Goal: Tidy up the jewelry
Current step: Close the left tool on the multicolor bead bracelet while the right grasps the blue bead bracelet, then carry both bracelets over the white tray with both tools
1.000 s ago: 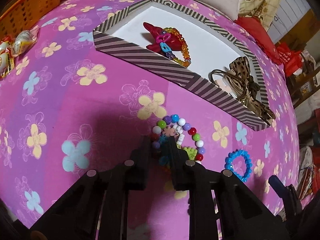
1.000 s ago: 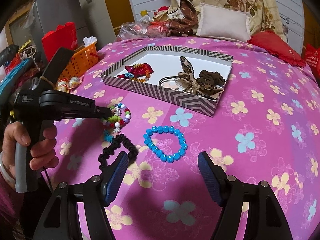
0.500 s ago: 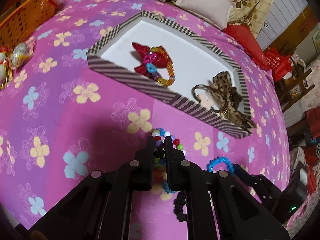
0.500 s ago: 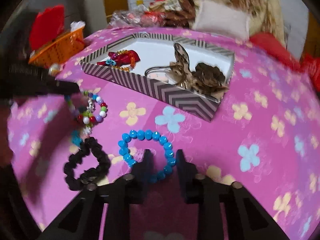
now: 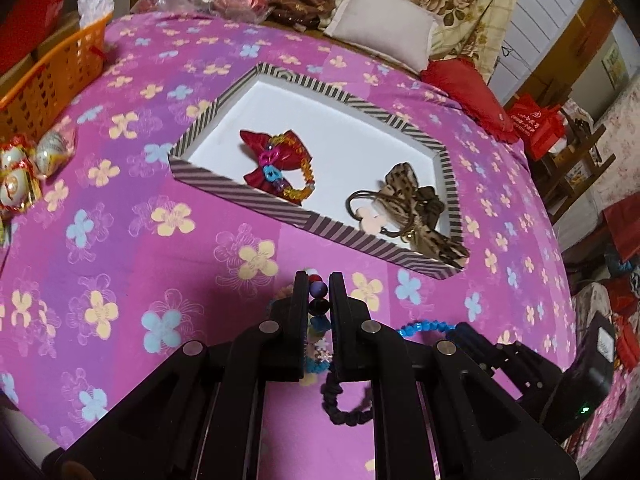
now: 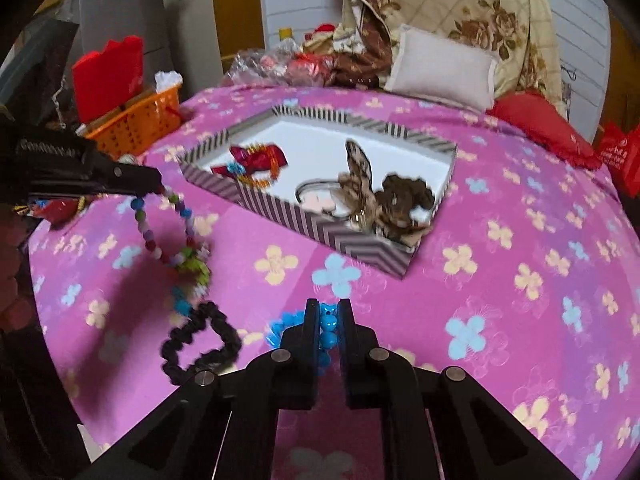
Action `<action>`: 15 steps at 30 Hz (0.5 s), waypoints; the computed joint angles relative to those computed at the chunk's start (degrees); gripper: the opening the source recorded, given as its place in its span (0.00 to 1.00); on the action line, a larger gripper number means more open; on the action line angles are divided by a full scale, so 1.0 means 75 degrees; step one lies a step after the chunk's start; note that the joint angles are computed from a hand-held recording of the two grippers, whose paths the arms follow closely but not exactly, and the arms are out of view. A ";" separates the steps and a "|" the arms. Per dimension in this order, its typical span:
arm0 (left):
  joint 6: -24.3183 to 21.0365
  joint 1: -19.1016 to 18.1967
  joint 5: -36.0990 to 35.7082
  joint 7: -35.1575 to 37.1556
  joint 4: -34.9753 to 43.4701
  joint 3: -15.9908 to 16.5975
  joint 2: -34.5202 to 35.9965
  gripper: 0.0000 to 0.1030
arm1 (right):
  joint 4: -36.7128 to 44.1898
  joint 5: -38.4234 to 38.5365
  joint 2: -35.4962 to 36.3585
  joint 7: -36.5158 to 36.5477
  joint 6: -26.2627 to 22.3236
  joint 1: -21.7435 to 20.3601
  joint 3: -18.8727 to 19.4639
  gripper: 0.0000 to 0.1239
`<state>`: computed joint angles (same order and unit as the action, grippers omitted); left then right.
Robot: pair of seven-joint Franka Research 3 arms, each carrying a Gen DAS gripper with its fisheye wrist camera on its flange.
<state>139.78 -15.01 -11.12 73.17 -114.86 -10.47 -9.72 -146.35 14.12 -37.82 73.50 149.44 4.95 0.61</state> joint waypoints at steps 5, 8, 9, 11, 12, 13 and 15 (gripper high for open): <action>0.0037 -0.0002 0.0243 -0.0094 -0.0096 -0.0029 -0.0266 0.08 | 0.0128 0.0095 -0.0253 -0.0107 -0.0033 0.0123 -0.0062 0.06; 0.0016 -0.0007 0.0389 -0.0197 -0.0177 -0.0032 -0.0405 0.08 | 0.0188 0.0151 -0.0378 -0.0181 -0.0063 0.0172 -0.0084 0.06; 0.0016 -0.0013 0.0440 -0.0231 -0.0203 -0.0035 -0.0436 0.08 | 0.0210 0.0165 -0.0416 -0.0196 -0.0085 0.0182 -0.0083 0.06; 0.0012 -0.0015 0.0577 -0.0319 -0.0270 -0.0046 -0.0522 0.08 | 0.0225 0.0187 -0.0473 -0.0221 -0.0103 0.0197 -0.0070 0.06; 0.0008 -0.0021 0.0621 -0.0349 -0.0287 -0.0043 -0.0547 0.08 | 0.0229 0.0200 -0.0499 -0.0237 -0.0109 0.0209 -0.0069 0.06; 0.0007 -0.0020 0.0686 -0.0398 -0.0319 -0.0049 -0.0583 0.08 | 0.0234 0.0213 -0.0531 -0.0248 -0.0104 0.0225 -0.0056 0.06; -0.0002 -0.0007 0.0862 -0.0533 -0.0383 -0.0074 -0.0652 0.08 | 0.0230 0.0243 -0.0587 -0.0260 -0.0082 0.0250 -0.0044 0.06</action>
<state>139.76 -15.06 -4.66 69.17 -117.73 -11.03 -14.61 -144.62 15.94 -42.22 71.55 148.82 6.82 0.28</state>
